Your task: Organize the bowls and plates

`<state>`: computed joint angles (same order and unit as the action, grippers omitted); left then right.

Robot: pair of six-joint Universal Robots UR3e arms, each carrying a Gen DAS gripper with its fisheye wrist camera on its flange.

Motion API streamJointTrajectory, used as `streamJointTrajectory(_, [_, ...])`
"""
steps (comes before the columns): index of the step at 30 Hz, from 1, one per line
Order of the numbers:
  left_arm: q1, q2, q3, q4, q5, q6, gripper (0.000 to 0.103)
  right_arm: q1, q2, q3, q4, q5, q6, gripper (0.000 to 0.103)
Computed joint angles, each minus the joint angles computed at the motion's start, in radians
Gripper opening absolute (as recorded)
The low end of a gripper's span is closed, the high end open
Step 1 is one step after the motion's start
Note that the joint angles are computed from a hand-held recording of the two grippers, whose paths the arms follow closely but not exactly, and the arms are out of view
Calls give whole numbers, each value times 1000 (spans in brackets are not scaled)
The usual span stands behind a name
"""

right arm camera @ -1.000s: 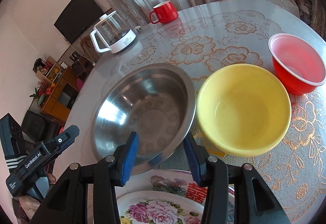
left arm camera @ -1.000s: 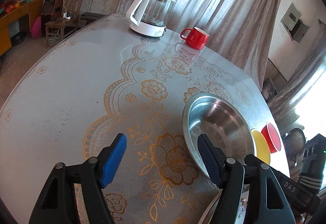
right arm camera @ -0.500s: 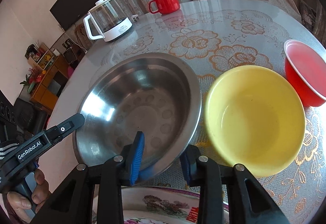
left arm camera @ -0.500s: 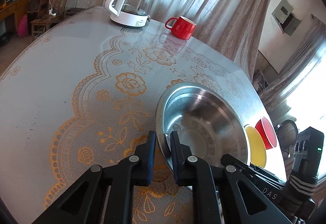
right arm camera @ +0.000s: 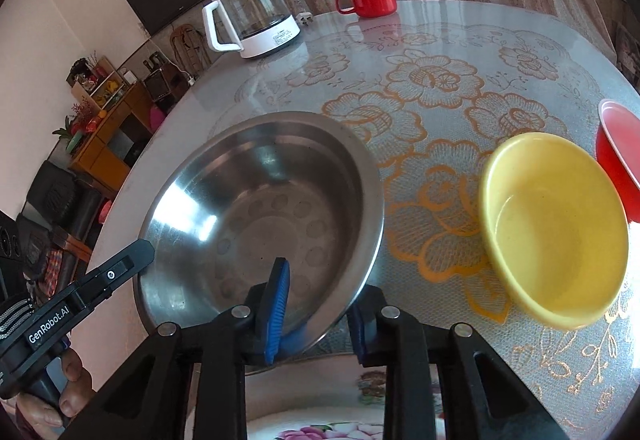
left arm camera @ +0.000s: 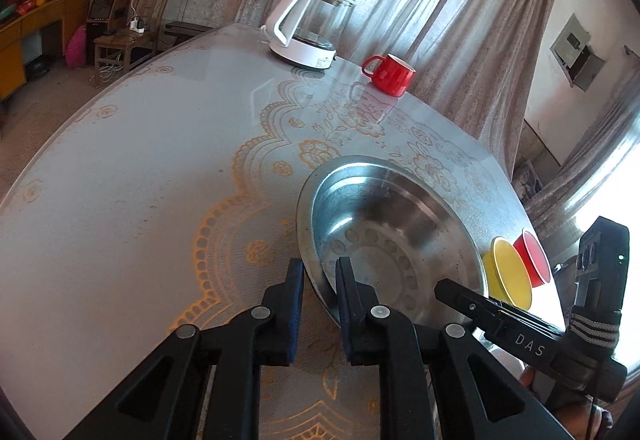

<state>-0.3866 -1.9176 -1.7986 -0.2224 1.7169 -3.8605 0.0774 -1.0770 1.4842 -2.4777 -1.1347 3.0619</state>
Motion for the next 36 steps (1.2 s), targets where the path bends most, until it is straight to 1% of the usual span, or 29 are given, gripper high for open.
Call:
streamJointTrajectory(5, [-19,110,-147,29,54,-54,17,54,-10,2,14,-3,-22,26])
streamJointTrajectory(11, [-74,212,-288,56,128,-120,19,108,-34,24,26,-8,-57,26])
streamJointTrajectory(17, [-112,300,-379,57,160,-175,19,144,-70,80,9,-20,-77,26])
streamJointTrajectory(22, [-139,347,-418,33,190,-212,20,167,-102,128,-8,-22,-93,26])
streamJointTrajectory(26, [-161,369,-440,23,205,-233,20,180,-121,152,-9,-19,-102,28])
streamJointTrajectory(30, [-175,393,-455,4,217,-247,20,176,-139,177,-11,6,-98,28])
streamJointTrajectory(36, [-227,422,-442,-67,288,-282,21,168,-206,248,-40,7,-78,34])
